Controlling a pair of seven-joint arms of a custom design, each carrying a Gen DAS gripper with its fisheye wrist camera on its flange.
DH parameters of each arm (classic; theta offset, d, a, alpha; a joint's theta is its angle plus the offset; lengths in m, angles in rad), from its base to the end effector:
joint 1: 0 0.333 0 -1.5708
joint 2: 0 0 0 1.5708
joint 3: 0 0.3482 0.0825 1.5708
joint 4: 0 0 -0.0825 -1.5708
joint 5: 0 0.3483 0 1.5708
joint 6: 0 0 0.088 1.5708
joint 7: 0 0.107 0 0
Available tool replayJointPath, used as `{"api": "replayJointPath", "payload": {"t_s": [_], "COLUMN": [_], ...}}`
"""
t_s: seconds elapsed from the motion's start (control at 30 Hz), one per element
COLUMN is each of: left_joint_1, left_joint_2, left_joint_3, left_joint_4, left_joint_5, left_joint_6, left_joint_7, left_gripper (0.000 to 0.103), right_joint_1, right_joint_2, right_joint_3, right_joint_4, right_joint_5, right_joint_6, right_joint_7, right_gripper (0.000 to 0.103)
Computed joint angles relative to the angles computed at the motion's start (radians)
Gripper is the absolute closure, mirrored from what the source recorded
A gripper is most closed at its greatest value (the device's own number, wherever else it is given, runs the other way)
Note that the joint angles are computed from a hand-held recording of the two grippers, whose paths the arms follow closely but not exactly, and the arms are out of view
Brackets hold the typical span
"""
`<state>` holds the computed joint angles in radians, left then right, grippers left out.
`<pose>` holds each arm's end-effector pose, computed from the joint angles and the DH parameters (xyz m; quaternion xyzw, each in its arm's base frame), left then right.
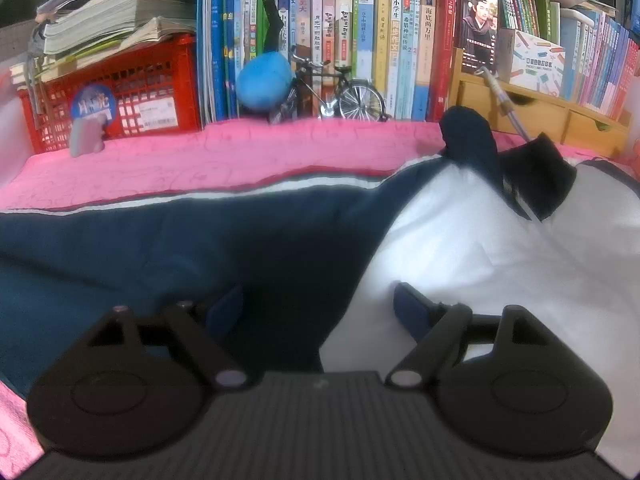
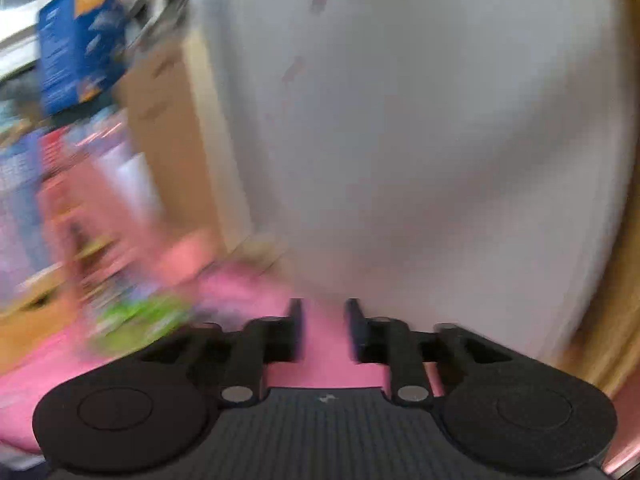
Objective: Fold clothes
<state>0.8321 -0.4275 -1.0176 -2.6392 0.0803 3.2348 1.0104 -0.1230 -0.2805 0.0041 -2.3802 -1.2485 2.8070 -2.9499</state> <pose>0.4197 -0.1204 0.4688 -0.6924 0.5810 -0.2795 0.3239 0.4474 -0.0074 0.5334 -0.3284 0.8217 -0.3612 0.2941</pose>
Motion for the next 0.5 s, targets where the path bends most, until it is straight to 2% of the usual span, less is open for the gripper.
{"api": "replayJointPath", "payload": {"t_s": [0.03, 0.07, 0.1, 0.13, 0.2, 0.27, 0.33, 0.43, 0.47, 0.5], "left_joint_1": [0.001, 0.001, 0.000, -0.001, -0.001, -0.003, -0.004, -0.008, -0.009, -0.010], "left_joint_2": [-0.001, -0.001, 0.000, 0.001, 0.001, 0.002, 0.002, 0.005, 0.007, 0.008], "left_joint_3": [-0.001, -0.001, 0.000, 0.002, 0.003, 0.004, 0.005, 0.009, 0.010, 0.011], "left_joint_4": [0.000, 0.000, 0.000, 0.000, 0.000, -0.001, -0.001, -0.001, -0.001, 0.000], "left_joint_5": [0.000, 0.001, 0.002, 0.002, 0.002, 0.002, 0.002, 0.001, 0.001, 0.001], "left_joint_6": [-0.001, -0.001, 0.000, 0.000, 0.001, 0.001, 0.001, 0.002, 0.002, 0.002], "left_joint_7": [0.000, -0.001, 0.000, 0.001, 0.001, 0.002, 0.003, 0.004, 0.005, 0.006], "left_gripper": [0.019, 0.019, 0.019, 0.019, 0.019, 0.018, 0.018, 0.018, 0.017, 0.016], "right_joint_1": [0.045, 0.077, 0.113, 0.138, 0.173, 0.249, 0.320, 0.411, 0.408, 0.429], "right_joint_2": [0.028, 0.059, 0.090, 0.144, 0.255, 0.392, 0.521, 0.659, 0.671, 0.680], "right_joint_3": [-0.040, -0.045, -0.045, -0.011, 0.060, 0.087, 0.090, 0.039, 0.036, -0.002], "right_joint_4": [-0.006, 0.004, 0.020, 0.071, 0.210, 0.374, 0.528, 0.703, 0.717, 0.722], "right_joint_5": [0.132, 0.212, 0.302, 0.338, 0.308, 0.279, 0.284, 0.311, 0.313, 0.325], "right_joint_6": [0.092, 0.129, 0.146, 0.107, -0.036, -0.200, -0.338, -0.560, -0.570, -0.557], "right_joint_7": [-0.105, -0.185, -0.270, -0.310, -0.312, -0.324, -0.361, -0.384, -0.355, -0.329], "right_gripper": [0.044, 0.032, 0.025, 0.021, 0.015, 0.012, 0.008, 0.009, 0.012, 0.018]}}
